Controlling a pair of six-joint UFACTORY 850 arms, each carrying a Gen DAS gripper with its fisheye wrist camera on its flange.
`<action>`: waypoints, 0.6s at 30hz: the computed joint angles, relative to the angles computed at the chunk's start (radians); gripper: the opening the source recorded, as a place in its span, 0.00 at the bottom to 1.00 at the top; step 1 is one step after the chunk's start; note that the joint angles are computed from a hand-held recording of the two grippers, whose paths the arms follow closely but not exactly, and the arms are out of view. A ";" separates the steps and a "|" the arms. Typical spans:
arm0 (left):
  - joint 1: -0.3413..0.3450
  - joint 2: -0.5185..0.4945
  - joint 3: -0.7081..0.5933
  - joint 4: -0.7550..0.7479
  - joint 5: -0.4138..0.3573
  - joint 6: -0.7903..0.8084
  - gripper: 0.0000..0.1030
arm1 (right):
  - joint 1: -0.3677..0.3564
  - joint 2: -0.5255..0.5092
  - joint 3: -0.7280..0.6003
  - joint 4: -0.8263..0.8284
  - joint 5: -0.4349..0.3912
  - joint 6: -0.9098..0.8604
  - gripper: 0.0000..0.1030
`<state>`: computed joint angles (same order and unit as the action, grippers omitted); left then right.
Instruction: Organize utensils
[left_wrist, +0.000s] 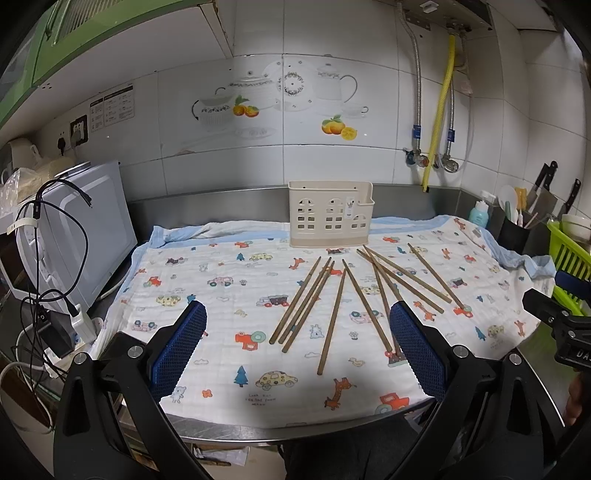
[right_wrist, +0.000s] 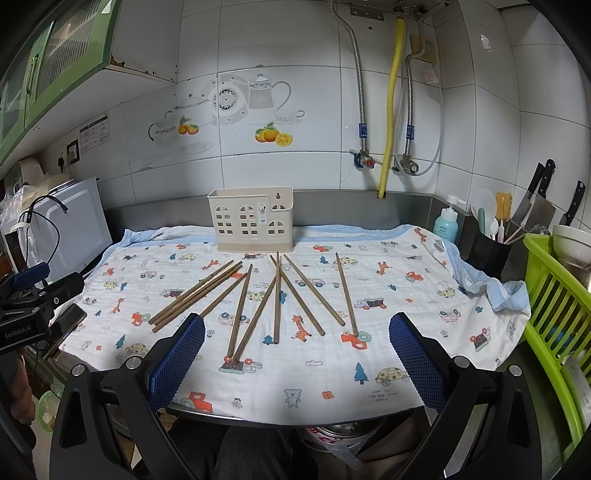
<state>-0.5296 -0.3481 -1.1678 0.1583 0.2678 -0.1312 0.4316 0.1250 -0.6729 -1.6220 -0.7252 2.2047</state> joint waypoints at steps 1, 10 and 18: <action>0.001 -0.001 -0.002 0.004 -0.002 -0.004 0.95 | 0.000 0.000 0.000 0.001 -0.001 -0.001 0.94; 0.000 -0.001 -0.001 0.000 -0.001 0.000 0.95 | 0.000 0.000 -0.001 0.002 -0.002 -0.002 0.94; 0.000 0.000 0.000 -0.001 0.000 0.001 0.95 | -0.001 0.001 -0.001 0.004 -0.002 -0.005 0.94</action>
<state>-0.5298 -0.3480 -1.1679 0.1572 0.2676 -0.1300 0.4307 0.1263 -0.6736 -1.6179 -0.7268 2.1997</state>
